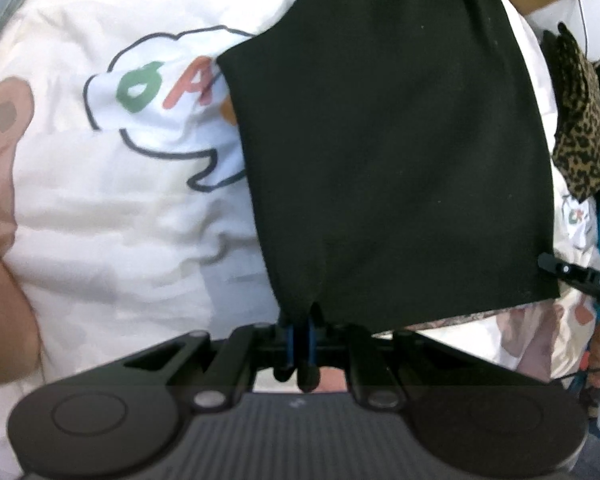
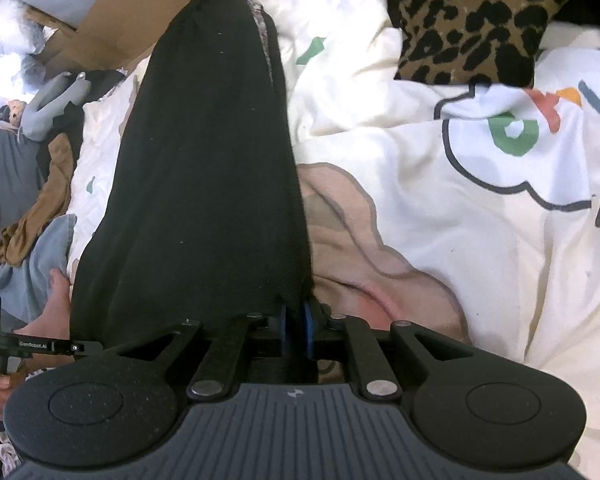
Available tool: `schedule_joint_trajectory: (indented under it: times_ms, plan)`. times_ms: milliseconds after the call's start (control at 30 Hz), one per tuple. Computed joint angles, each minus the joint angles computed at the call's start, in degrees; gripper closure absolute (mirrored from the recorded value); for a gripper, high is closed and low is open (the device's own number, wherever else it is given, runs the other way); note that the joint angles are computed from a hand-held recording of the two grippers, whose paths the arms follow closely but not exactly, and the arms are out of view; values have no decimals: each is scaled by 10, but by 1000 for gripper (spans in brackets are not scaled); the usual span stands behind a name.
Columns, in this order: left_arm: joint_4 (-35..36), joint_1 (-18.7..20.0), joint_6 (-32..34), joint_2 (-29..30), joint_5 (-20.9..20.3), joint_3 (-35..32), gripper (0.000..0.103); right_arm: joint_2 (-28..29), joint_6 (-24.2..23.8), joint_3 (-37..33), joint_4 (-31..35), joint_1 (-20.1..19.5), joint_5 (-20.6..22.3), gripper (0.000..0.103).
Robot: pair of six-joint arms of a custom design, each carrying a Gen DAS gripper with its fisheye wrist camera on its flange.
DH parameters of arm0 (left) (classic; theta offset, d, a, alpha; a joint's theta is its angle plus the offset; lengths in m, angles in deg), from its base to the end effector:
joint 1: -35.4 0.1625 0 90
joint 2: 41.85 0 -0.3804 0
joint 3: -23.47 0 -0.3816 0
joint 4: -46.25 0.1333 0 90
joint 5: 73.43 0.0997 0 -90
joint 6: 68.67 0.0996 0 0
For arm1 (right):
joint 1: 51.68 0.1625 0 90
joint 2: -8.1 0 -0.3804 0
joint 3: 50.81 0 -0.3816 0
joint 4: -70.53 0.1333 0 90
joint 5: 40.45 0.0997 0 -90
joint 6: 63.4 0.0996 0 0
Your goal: Fold clothes
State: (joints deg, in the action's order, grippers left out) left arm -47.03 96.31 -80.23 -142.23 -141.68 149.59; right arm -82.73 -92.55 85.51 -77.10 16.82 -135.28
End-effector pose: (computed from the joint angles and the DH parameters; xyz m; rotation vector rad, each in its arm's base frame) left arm -0.0127 -0.3729 0.2474 0.5011 2.5902 0.3149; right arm -0.0232 -0.3997 0.1947 0.1846 -2.9605 0.2316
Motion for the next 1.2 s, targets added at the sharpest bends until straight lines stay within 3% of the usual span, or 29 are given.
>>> schedule_joint_trajectory:
  times_ms: [33,100,467,667,700,833,1067,1200]
  plan:
    - [-2,2,0,2,1,-1,96,1,1,-2,5,-5,3,81]
    - [-7,6,3,5,1,0,96,3,5,-8,19,-18,13,78]
    - [-45,28,-9,14,2,15,95,43,6,-63,122,-76,98,76]
    - [-61,37,-5,26,3,15,95,52,3,-55,120,-64,89,76]
    - [-64,39,-4,28,3,15,95,52,4,-55,120,-63,89,77]
    - [-55,40,-20,32,-2,8,95,43,16,-58,133,-64,94,99]
    - [21,16,-30,31,-11,-31,96,8,47,-65,182,-24,71,101]
    - [61,9,-20,36,16,-63,96,-3,47,-70,232,-8,79,101]
